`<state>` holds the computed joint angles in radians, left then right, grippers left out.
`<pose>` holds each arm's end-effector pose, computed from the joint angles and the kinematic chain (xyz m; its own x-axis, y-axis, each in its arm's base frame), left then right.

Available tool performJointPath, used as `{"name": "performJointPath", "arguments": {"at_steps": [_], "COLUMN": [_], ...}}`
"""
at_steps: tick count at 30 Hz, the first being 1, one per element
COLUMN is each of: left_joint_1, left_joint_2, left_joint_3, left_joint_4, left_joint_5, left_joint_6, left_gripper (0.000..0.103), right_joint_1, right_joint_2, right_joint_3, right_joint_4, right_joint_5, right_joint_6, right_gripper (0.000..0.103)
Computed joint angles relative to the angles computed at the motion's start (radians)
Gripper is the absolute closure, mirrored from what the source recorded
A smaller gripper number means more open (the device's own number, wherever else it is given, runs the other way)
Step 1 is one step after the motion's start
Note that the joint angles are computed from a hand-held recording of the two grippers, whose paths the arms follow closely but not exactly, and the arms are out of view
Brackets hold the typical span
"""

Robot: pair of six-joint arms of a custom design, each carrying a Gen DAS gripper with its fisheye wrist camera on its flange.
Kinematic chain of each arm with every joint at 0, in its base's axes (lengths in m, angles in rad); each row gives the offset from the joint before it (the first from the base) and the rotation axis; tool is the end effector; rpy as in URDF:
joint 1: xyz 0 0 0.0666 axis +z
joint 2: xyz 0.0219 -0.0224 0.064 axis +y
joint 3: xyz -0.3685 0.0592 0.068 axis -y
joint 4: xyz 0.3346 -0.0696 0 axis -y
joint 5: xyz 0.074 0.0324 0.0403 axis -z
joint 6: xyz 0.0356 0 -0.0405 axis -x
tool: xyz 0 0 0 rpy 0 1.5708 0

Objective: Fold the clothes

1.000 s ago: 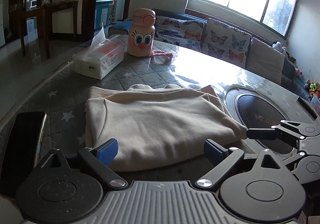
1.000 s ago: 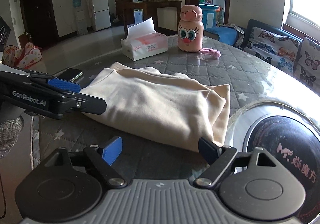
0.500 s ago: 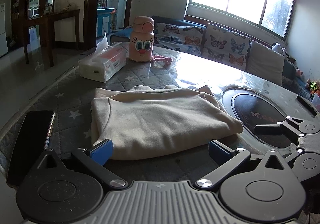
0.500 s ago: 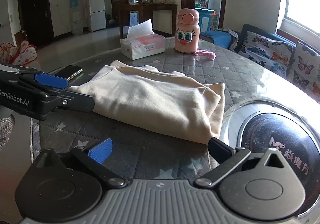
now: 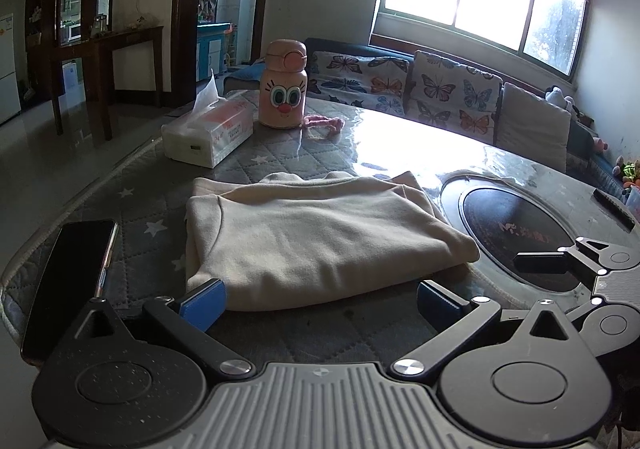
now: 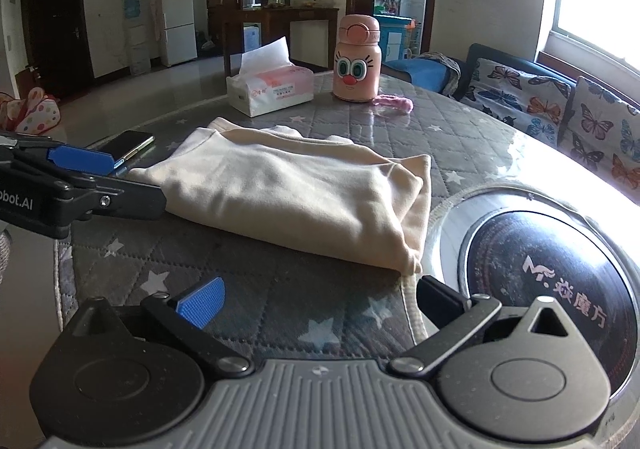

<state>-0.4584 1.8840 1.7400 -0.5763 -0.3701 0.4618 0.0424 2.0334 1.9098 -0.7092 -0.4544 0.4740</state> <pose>0.5541 -0.2595 0.3414 -0.6047 -0.1648 -0.7792 -0.1125 0.9862 -0.1213 0.6492 0.0428 0.3102 -0.5056 -0.4320 -0.7468 -0.6338 0.7733 -0.0182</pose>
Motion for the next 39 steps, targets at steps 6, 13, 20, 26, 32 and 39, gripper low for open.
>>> {"name": "performJointPath", "arguments": {"at_steps": [6, 13, 20, 26, 32, 39], "left_joint_1": [-0.012, -0.023, -0.031, -0.036, -0.038, -0.035], "left_joint_2": [0.0, 0.007, 0.014, 0.018, 0.019, 0.022], "left_joint_3": [-0.003, -0.002, 0.005, 0.01, 0.01, 0.014], "left_joint_4": [-0.006, -0.015, -0.017, -0.02, -0.019, -0.024], "left_joint_5": [-0.022, -0.031, -0.04, -0.046, -0.046, -0.042], "left_joint_6": [-0.006, -0.004, -0.01, -0.014, -0.014, -0.008], "left_gripper": [0.0, 0.0, 0.0, 0.0, 0.0, 0.0], "right_joint_1": [-0.003, -0.005, -0.008, -0.009, -0.007, -0.005], "right_joint_2": [-0.013, -0.023, -0.029, -0.03, -0.032, -0.032], "right_joint_3": [-0.024, -0.044, -0.056, -0.06, -0.068, -0.071], "right_joint_4": [0.016, 0.031, 0.04, 0.044, 0.043, 0.047], "right_joint_5": [0.006, 0.008, 0.01, 0.015, 0.017, 0.017], "right_joint_6": [-0.007, -0.01, -0.015, -0.022, -0.024, -0.032], "right_gripper": [0.0, 0.0, 0.0, 0.0, 0.0, 0.0]}}
